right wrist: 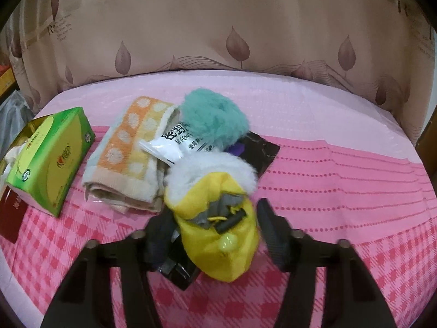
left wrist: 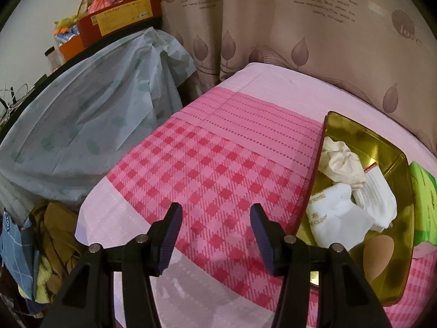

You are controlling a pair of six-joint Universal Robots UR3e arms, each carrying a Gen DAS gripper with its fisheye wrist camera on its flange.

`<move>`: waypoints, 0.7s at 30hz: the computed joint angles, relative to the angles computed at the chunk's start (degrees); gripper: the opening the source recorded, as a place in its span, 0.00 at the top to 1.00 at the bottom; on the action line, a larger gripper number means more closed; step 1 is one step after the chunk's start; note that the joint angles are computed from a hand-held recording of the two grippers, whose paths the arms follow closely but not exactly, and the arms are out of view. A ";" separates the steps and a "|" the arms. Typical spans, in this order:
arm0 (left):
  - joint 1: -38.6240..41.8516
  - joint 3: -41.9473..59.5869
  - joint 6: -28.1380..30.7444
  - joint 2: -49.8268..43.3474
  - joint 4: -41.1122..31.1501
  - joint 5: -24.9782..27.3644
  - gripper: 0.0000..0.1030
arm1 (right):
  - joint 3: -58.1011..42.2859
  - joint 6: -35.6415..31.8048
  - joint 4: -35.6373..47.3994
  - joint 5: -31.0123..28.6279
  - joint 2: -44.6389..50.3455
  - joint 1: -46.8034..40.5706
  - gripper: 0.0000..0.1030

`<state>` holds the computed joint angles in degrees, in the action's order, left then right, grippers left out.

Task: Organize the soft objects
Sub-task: 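Grasp the yellow plush toy with white fur with the right gripper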

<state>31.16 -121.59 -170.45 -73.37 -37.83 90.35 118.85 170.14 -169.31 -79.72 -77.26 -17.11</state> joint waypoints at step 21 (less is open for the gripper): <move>-19.96 7.65 -1.34 1.98 -8.58 -5.06 0.49 | 11.63 -1.96 -3.70 -0.69 -9.69 -9.27 0.62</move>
